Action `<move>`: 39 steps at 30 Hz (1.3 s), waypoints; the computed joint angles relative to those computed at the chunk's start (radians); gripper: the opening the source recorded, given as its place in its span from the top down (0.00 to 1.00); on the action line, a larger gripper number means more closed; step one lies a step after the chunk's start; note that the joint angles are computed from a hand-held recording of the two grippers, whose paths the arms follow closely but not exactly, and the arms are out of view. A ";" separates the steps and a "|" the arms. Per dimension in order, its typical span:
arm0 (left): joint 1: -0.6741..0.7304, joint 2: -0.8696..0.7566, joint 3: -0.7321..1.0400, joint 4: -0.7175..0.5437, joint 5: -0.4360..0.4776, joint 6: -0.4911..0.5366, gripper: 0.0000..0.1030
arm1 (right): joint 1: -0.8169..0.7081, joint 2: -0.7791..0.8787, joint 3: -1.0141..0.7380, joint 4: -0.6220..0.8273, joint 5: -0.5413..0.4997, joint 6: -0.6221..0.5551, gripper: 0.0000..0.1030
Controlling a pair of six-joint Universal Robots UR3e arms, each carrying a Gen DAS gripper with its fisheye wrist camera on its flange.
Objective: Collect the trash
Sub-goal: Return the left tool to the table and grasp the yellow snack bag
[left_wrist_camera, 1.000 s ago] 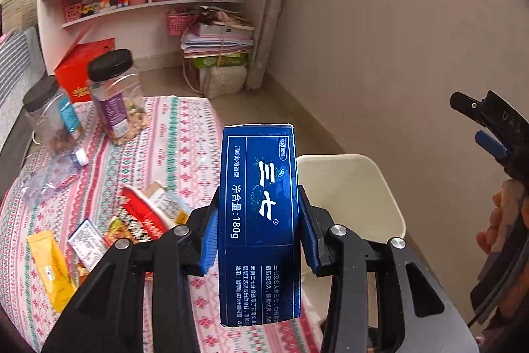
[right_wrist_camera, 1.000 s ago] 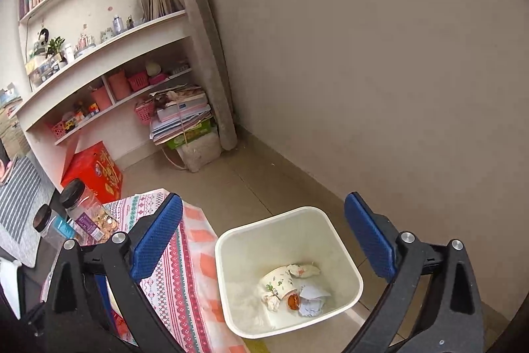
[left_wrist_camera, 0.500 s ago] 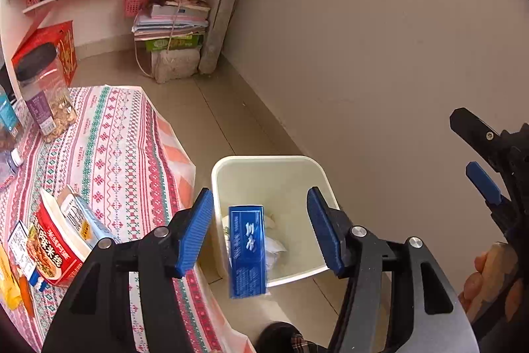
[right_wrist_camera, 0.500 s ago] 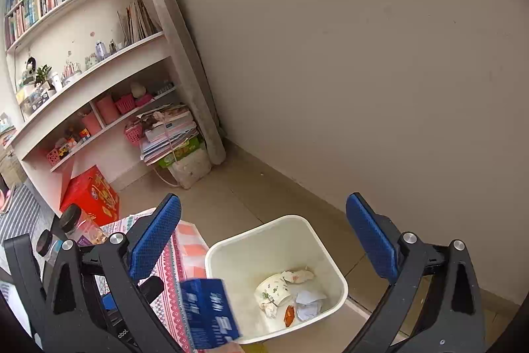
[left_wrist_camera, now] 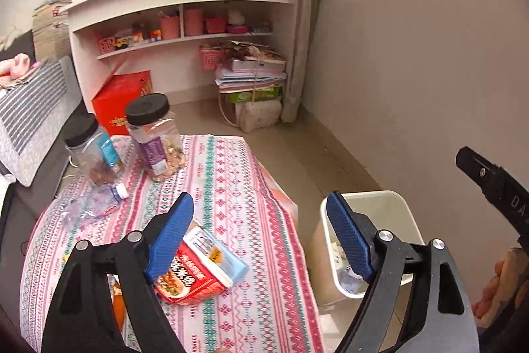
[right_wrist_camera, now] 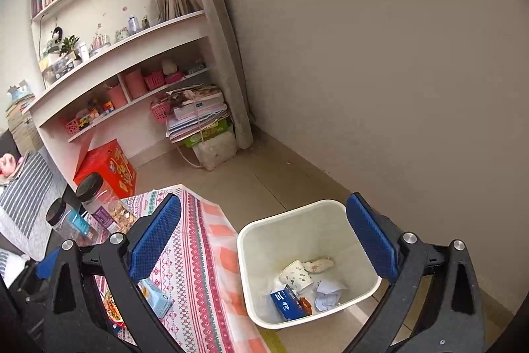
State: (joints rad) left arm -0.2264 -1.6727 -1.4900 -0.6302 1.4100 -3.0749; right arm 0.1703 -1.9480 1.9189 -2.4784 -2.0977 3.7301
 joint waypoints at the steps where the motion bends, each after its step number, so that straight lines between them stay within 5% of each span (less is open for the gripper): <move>1: 0.018 0.013 -0.014 0.007 0.003 0.001 0.20 | 0.025 0.029 -0.016 -0.007 -0.011 0.003 0.07; 11: 0.208 0.173 -0.213 0.069 -0.005 0.075 0.15 | 0.264 0.309 -0.190 -0.065 -0.129 -0.016 0.07; 23: 0.455 0.240 -0.346 0.095 -0.057 0.198 0.14 | 0.390 0.599 -0.485 0.005 -0.123 -0.069 0.07; 39: 0.603 -0.131 -0.056 -0.303 0.097 0.323 0.14 | 0.423 0.861 -0.813 0.198 0.048 -0.110 0.07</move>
